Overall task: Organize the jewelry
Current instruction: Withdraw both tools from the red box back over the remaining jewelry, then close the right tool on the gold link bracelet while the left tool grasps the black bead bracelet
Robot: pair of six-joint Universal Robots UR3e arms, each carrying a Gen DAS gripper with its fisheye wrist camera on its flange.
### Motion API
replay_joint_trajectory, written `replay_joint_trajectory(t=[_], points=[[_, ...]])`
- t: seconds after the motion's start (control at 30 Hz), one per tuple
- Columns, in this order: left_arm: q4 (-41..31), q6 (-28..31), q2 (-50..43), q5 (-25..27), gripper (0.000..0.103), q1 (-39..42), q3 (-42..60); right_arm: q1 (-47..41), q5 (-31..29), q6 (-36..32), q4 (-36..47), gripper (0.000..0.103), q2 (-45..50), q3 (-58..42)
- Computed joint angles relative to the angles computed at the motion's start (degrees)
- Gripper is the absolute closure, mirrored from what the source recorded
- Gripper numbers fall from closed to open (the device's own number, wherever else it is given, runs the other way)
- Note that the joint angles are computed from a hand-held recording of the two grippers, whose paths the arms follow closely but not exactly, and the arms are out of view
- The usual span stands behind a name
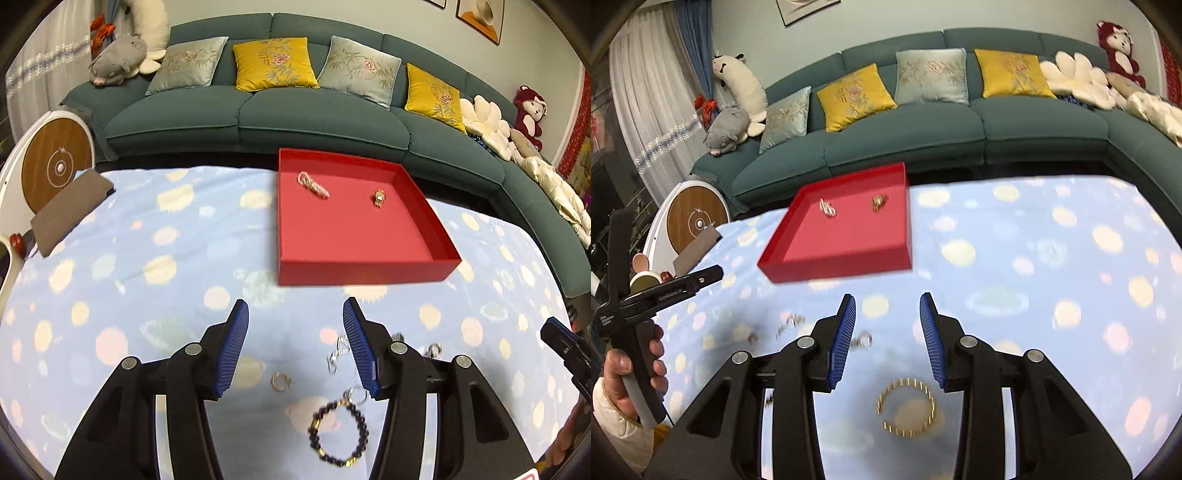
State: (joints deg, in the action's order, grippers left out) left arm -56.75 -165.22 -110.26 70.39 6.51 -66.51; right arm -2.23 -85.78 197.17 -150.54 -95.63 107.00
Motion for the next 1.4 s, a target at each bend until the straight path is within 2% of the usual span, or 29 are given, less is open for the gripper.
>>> replay_joint_trajectory(t=[0.1,0.2,0.33,0.4,0.5,0.57,0.7,0.77,0.97,1.3,1.4], points=[[4.31,1.36,8.28,-0.69,0.052,2.37,-14.77,0.60,-1.23,2.06,-0.89,0.068,-3.56,6.55],[7.42,1.89,13.17,-1.38,0.052,3.66,-24.44,0.74,-0.51,3.57,-1.18,0.068,-6.11,11.60],[12.60,2.57,15.16,0.24,0.052,2.62,-32.37,5.16,-8.06,2.23,-3.03,0.068,-5.31,14.32],[15.01,3.00,15.24,1.11,0.052,1.89,-35.26,6.05,-8.71,2.17,-3.46,0.068,-4.90,14.95],[15.28,3.26,14.80,0.85,0.052,1.56,-36.74,6.59,-8.52,2.31,-4.27,0.068,-4.33,16.38],[17.23,2.91,15.23,0.81,0.052,1.72,-38.60,7.42,-9.47,2.26,-4.94,0.058,-3.44,16.81],[17.30,2.84,15.26,0.27,0.052,2.03,-39.20,8.08,-10.18,2.43,-6.09,0.051,-1.83,17.02],[17.47,2.54,14.99,0.05,0.051,2.14,-39.31,8.09,-10.34,2.88,-6.53,0.043,-0.86,16.96],[18.81,1.65,15.38,-0.07,0.038,1.72,-40.32,10.08,-12.16,3.58,-8.27,0.036,3.33,15.45],[18.49,1.44,15.33,-1.44,0.034,0.82,-40.30,12.78,-15.53,4.32,-10.72,0.034,10.12,11.45],[18.65,0.92,15.22,-1.63,0.028,0.20,-40.27,12.83,-15.69,4.31,-10.45,0.034,11.02,10.55]])
